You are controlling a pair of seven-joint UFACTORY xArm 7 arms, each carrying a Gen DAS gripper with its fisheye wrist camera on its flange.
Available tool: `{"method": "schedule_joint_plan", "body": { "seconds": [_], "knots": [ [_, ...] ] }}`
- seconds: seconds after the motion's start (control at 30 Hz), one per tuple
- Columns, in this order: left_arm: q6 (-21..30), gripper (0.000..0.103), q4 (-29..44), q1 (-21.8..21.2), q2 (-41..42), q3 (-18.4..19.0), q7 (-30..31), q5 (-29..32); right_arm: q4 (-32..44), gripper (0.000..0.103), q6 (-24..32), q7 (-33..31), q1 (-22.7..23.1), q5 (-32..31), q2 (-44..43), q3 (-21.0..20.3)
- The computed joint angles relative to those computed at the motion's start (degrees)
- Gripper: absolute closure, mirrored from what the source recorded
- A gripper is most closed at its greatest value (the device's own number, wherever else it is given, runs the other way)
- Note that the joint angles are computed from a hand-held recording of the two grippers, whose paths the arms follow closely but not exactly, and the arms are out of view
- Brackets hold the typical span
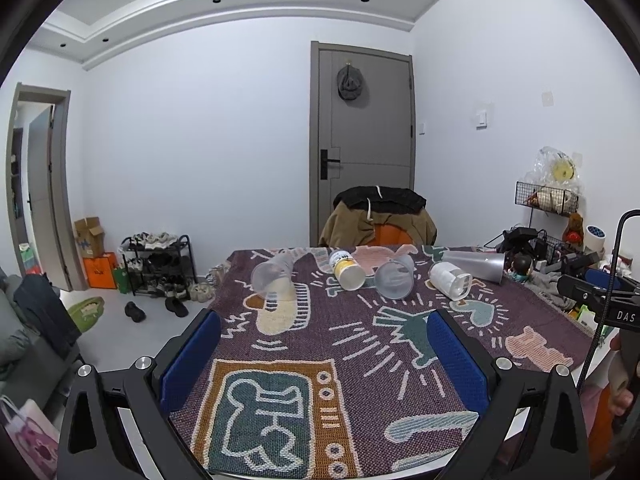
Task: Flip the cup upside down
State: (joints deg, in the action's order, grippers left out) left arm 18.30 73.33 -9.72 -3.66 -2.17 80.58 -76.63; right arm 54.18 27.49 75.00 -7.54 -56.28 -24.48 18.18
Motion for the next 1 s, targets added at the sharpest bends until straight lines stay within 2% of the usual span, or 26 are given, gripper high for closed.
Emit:
{"method": "schedule_joint_plan", "body": {
  "seconds": [0.4, 0.67, 0.8, 1.0],
  "knots": [
    [0.7, 0.0, 0.5, 0.5, 0.5, 0.3, -1.2, 0.4, 0.2, 0.0, -0.5, -0.7, 0.7, 0.3, 0.6, -0.5],
    [0.6, 0.0, 3.2, 1.8, 3.7, -0.5, -5.5, 2.8, 1.1, 0.0, -2.3, -1.0, 0.7, -0.5, 2.7, -1.4],
    [0.5, 0.0, 6.0, 2.7, 6.3, -1.4, -9.5, 5.8, 1.8, 0.0, -4.2, 0.1, 0.2, -0.3, 3.9, -2.5],
    [1.0, 0.0, 10.8, 4.2, 10.4, -3.4, -14.7, 10.7, 5.3, 0.0, -4.4, -2.2, 0.6, 3.0, 7.9, -4.8]
  ]
}}
